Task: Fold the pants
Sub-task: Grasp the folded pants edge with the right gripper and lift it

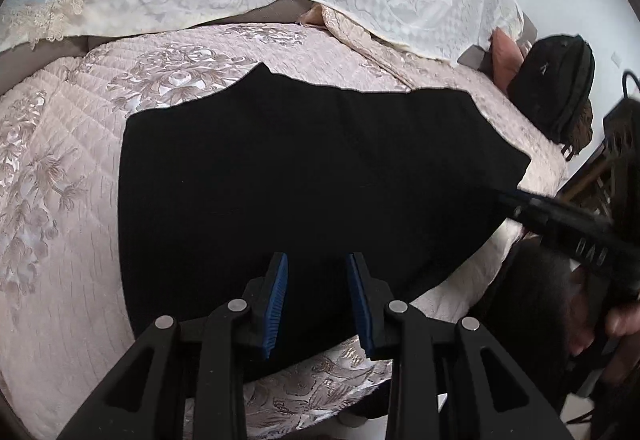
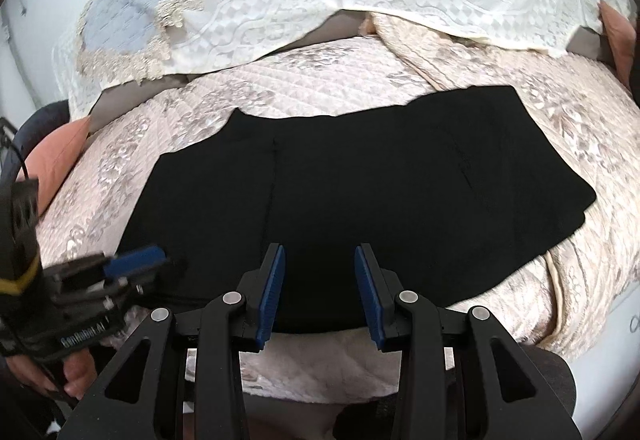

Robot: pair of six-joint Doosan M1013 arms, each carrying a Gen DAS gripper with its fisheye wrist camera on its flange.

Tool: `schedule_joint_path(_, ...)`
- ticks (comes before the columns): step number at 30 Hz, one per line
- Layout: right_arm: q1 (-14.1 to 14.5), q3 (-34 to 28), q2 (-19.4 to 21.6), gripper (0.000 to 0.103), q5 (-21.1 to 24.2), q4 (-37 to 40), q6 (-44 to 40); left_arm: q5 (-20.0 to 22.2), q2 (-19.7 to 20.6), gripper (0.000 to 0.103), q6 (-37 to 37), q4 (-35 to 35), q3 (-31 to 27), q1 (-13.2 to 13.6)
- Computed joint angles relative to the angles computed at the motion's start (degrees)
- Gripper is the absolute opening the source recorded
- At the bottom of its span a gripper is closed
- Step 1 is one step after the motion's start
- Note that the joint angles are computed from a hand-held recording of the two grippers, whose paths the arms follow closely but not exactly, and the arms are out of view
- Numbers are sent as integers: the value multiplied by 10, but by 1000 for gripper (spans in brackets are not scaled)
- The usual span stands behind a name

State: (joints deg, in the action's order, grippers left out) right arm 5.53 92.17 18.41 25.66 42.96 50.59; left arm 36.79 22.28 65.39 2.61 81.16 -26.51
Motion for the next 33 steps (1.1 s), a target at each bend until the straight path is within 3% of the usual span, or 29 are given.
schedule_joint_path(6,-14,2,-1,39,-5,16,7,0,-4,40,23,-30,-1,2)
schedule_joint_path(8,-22,3,-2,45,-5,40,-1,-2,-6,40,22,-36,0,5)
schedule_joint_path(10,-32,6,-2,49,-12,57,4,-6,-9,40,4,-19,2,5)
schedule_joint_path(20,-84,21,-6,51,-44,87,91,0,-11,40,-38,17,1,13)
schedule_joint_path(26,-112,9,13,52,13,199,62,7,-8,40,-38,15,-3,13)
schedule_joint_path(30,-120,-17,31,54,54,166,133,5,-8,40,-40,18,-2,12)
schedule_joint_path(33,-123,-26,38,57,62,186,138,4,-7,40,-39,17,-3,14)
